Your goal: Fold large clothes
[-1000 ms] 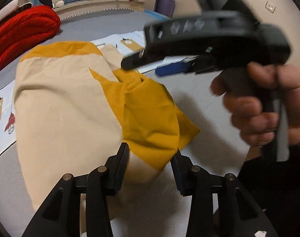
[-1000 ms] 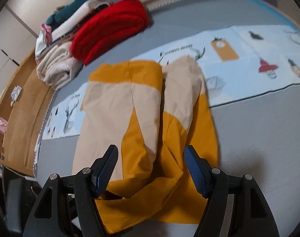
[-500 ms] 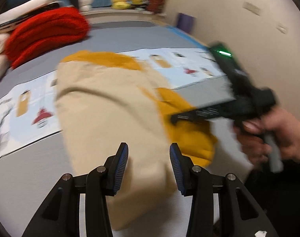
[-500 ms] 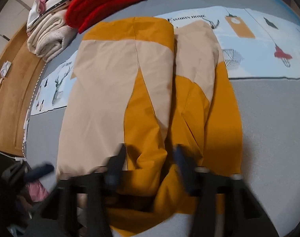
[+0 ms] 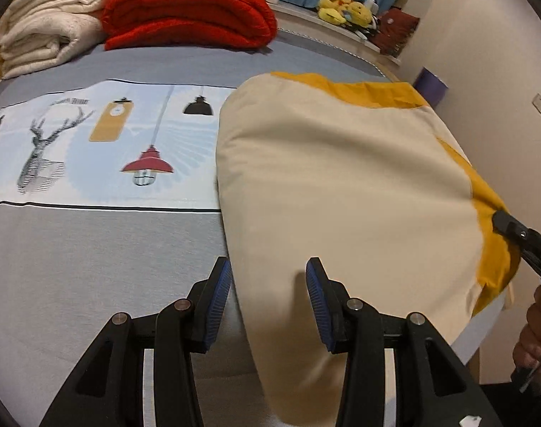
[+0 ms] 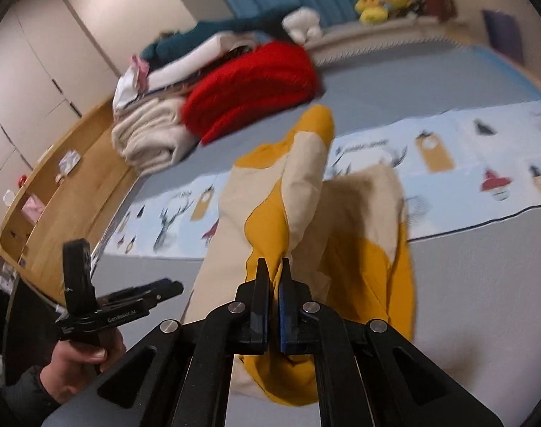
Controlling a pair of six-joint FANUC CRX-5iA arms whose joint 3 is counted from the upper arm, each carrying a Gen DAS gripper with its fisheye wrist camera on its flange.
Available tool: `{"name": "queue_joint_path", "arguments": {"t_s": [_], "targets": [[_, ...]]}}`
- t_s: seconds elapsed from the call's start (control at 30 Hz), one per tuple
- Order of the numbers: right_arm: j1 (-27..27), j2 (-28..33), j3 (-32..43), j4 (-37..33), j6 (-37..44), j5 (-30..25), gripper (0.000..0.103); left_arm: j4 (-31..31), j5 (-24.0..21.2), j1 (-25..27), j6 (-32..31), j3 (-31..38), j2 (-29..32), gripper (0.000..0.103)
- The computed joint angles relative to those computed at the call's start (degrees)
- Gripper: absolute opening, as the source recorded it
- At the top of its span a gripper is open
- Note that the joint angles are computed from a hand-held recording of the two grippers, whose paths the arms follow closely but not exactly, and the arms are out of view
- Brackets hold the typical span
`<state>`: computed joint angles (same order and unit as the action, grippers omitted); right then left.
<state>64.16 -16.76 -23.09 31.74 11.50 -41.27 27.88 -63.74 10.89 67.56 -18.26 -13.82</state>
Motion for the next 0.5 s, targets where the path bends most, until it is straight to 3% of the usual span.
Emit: {"name": "queue_joint_path", "arguments": {"t_s": [0.07, 0.23, 0.37, 0.5], "targets": [[0.05, 0.21, 0.65, -0.92, -0.76, -4.54, 0.004, 1.33, -1.09, -0.4, -2.13, 0.08, 0.82, 0.04], [-3.88, 5.23, 4.06, -11.43, 4.96, -14.56, 0.004, 2.88, -6.74, -2.17, -7.77, 0.39, 3.44, 0.042], [-6.4, 9.5, 5.96, -17.2, 9.4, -18.57, 0.004, -6.44, -8.21, -6.6, -6.82, 2.59, 6.09, 0.045], [-7.59, 12.84, 8.25, -18.82, 11.95, -20.77, 0.004, -4.4, -7.42, -6.46, -9.65, 1.98, 3.44, 0.044]]}}
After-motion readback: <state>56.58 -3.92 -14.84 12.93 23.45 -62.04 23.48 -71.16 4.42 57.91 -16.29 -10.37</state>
